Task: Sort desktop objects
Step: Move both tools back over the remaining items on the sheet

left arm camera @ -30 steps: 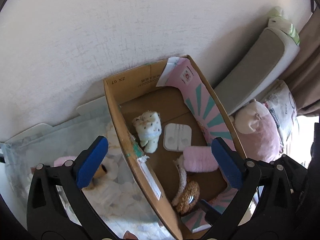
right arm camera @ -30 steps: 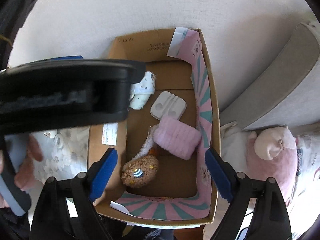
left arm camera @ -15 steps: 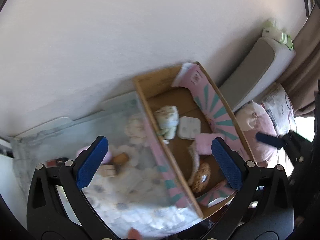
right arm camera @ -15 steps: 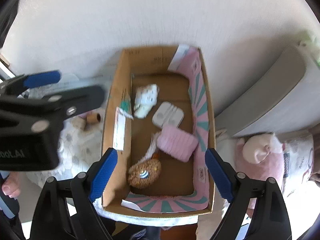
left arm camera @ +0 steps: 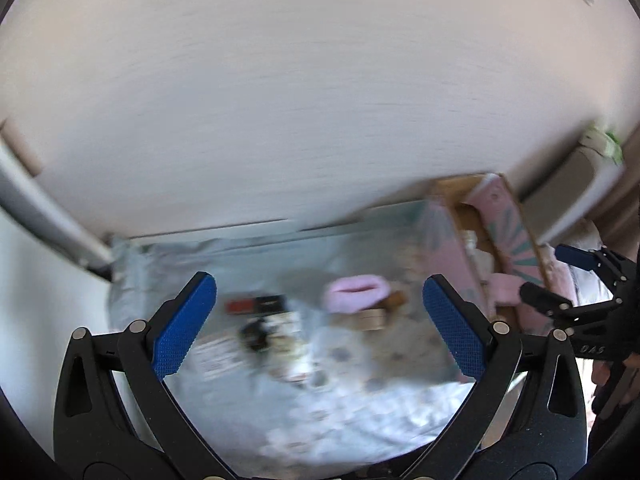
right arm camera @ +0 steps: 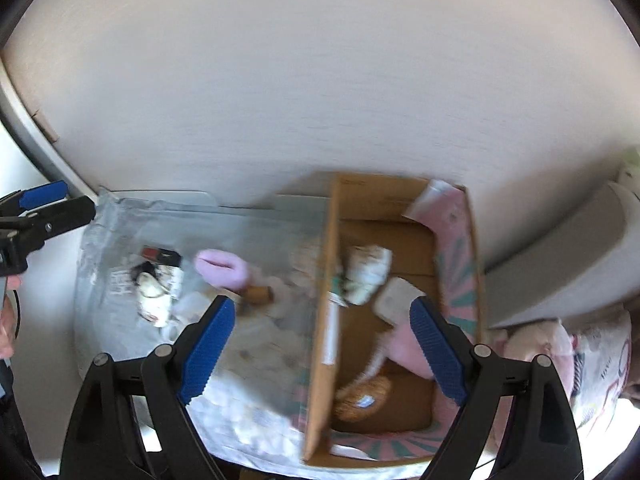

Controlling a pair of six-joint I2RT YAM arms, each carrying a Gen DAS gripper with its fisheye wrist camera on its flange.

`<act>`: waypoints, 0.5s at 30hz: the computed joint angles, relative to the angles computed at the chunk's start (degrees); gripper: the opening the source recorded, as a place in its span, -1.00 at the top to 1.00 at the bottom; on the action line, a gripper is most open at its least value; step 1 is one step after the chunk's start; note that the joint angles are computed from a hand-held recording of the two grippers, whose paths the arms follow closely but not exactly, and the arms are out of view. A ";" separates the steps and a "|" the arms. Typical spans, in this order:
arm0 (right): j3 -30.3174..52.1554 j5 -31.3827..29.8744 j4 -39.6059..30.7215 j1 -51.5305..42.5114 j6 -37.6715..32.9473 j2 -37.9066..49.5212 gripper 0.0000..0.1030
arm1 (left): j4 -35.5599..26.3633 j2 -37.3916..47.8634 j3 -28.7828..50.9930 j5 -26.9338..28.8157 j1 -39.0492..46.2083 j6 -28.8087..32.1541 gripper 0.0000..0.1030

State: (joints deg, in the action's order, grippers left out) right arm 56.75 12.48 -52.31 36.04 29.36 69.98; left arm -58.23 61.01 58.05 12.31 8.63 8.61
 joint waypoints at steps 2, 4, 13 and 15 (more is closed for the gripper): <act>0.77 -0.05 2.25 2.20 1.51 2.79 -0.69 | -0.63 0.59 -0.43 2.44 7.20 4.94 -1.00; 1.61 -0.42 4.31 4.71 3.28 5.27 -0.69 | -0.92 1.66 -1.26 4.71 14.00 9.56 -1.00; 1.10 -5.36 18.78 12.64 6.21 16.29 -0.69 | 7.26 5.35 -12.16 7.91 30.64 24.52 -1.00; 0.51 -6.71 22.19 14.18 6.64 19.00 -0.69 | 10.47 5.42 -15.95 8.77 33.06 28.52 -1.00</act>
State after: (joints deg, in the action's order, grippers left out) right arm 57.26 5.77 -30.13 50.22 36.00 88.97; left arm -47.76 66.43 42.09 21.09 41.69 37.13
